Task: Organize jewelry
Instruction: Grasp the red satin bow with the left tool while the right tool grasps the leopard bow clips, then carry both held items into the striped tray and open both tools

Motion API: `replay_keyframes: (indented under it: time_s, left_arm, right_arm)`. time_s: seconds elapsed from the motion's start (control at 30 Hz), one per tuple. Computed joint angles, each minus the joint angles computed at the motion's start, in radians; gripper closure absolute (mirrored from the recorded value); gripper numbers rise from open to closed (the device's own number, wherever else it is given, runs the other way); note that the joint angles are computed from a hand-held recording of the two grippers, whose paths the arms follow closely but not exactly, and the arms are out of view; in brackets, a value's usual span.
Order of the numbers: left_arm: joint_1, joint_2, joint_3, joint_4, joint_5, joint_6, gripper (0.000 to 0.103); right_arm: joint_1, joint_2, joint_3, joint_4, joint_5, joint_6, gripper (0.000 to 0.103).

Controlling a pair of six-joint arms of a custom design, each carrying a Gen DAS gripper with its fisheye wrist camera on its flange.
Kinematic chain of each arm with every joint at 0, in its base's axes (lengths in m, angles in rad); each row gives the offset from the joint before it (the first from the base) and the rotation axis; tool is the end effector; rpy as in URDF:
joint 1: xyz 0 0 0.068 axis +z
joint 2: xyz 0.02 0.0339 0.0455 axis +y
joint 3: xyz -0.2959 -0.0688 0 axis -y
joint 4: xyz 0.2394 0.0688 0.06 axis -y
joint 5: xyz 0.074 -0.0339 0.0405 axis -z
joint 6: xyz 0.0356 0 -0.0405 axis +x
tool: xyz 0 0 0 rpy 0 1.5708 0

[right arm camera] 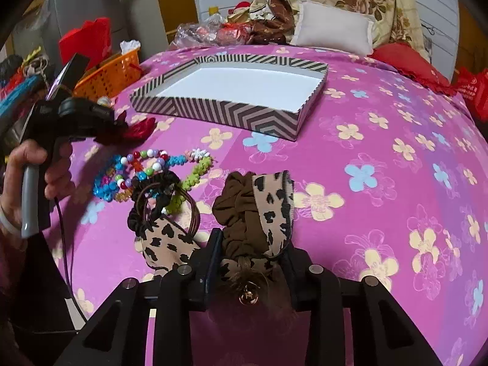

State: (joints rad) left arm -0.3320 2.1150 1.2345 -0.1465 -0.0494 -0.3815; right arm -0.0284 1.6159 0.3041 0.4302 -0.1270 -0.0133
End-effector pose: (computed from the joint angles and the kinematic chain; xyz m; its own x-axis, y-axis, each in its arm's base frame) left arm 0.4058 -0.1380 0.1265 -0.8631 -0.0958 -0.4959 -0.0215 0.9879 -0.1534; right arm 0.2222 -0.0018 0.1087 -0.7707 0.0087 -0.6372 -0.0626 0.9940 0.0893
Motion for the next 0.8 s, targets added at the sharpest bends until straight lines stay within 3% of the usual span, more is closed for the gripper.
replay_keyframes:
  time_s: [0.4,0.8]
  left_arm:
    - [0.011,-0.2,-0.123,0.03,0.027,0.046,0.092]
    - [-0.023,-0.17,0.024,-0.038,-0.019,0.053,0.092]
  right_arm:
    - [-0.038,-0.155,0.037,-0.098,-0.033,0.0,0.07]
    - [-0.083,-0.081,0.23,-0.168,-0.044,-0.006,0.07]
